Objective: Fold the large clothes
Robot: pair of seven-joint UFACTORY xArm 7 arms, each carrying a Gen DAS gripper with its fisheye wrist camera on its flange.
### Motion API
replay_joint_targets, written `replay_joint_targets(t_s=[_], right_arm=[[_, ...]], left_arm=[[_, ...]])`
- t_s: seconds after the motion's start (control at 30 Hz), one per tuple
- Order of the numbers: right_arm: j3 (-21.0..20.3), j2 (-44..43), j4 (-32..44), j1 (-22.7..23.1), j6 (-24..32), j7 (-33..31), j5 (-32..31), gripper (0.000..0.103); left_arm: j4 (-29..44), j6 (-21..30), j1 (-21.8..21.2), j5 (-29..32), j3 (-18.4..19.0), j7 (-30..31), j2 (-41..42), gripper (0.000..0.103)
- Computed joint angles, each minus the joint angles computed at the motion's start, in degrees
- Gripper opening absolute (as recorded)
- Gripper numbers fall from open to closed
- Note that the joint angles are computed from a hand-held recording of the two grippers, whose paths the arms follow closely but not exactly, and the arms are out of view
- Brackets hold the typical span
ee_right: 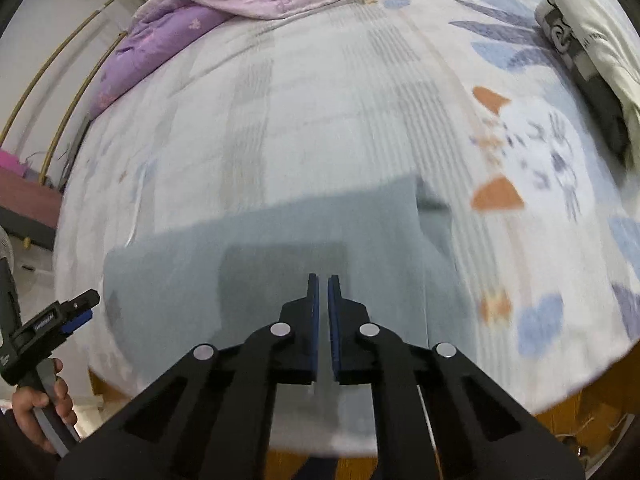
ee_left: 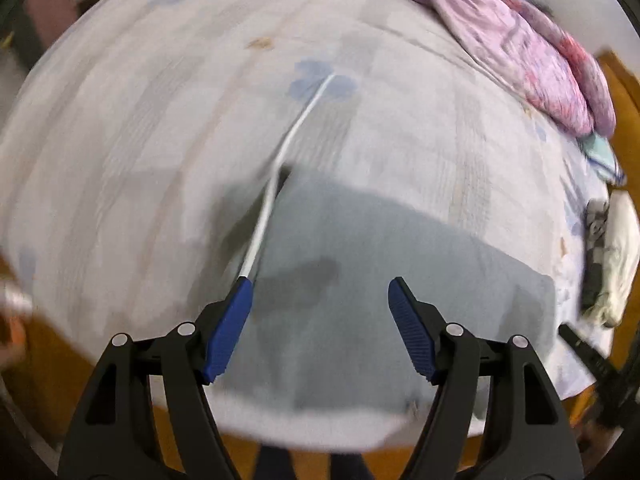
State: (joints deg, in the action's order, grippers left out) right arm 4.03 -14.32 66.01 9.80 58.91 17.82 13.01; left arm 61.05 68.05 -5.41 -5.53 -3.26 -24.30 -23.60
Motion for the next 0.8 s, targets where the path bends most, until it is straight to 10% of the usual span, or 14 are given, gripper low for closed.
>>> replay_joint_targets(t_s=[0.33,0.8], right_arm=[[1.9,7.9,2.9,-0.4,5.7,2.8,-9.1,0.000],[5.5,17.0,10.9,8.5,-1.1,4.2,-2.6,0.000]], left_arm=[[-0.6,-1.6,0.9,-2.1,1.9,5.6,10.2,0.073],[-16.5,2.1,6.9,-8.8,7.3,4.0,-12.0,0.073]])
